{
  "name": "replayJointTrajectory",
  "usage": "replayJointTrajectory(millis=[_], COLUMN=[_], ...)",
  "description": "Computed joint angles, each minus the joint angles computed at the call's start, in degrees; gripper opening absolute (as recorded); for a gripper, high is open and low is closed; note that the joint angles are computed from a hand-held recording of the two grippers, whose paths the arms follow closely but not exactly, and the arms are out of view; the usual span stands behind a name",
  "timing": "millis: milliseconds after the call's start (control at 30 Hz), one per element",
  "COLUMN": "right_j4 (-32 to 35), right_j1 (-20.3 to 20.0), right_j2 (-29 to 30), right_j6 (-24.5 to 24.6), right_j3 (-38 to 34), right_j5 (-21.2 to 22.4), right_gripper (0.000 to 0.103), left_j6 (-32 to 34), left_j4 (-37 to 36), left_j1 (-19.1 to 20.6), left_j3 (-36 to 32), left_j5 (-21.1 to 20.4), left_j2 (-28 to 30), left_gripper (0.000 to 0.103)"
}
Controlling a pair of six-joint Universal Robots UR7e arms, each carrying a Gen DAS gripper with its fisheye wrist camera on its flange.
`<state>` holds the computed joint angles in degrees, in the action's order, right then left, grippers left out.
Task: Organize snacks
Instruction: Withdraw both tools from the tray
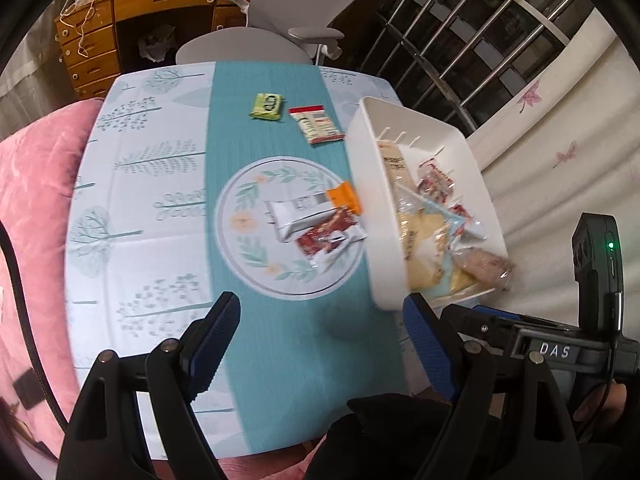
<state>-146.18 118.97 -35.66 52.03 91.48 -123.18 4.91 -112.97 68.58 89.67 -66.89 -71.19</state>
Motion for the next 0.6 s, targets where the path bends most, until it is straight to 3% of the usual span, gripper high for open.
replayJointTrajectory(millis=[400,600], right_j4=[-7.1,-6.6], right_j1=[1.6,2.1], right_j2=[6.6,8.7], right_j6=[19.8,24.6], right_j3=[-2.2,-3.9], right_j5=[-1.6,-5.4], right_gripper=[0.079,0.079], left_j6=[9.2,13.9], left_j4=[10.2,12.0], left_j1=[4.6,5.4], left_j3=[-8.7,-13.1], left_j5=[1.4,1.5], left_j2=[3.1,7.7], left_gripper=[0.083,0.083])
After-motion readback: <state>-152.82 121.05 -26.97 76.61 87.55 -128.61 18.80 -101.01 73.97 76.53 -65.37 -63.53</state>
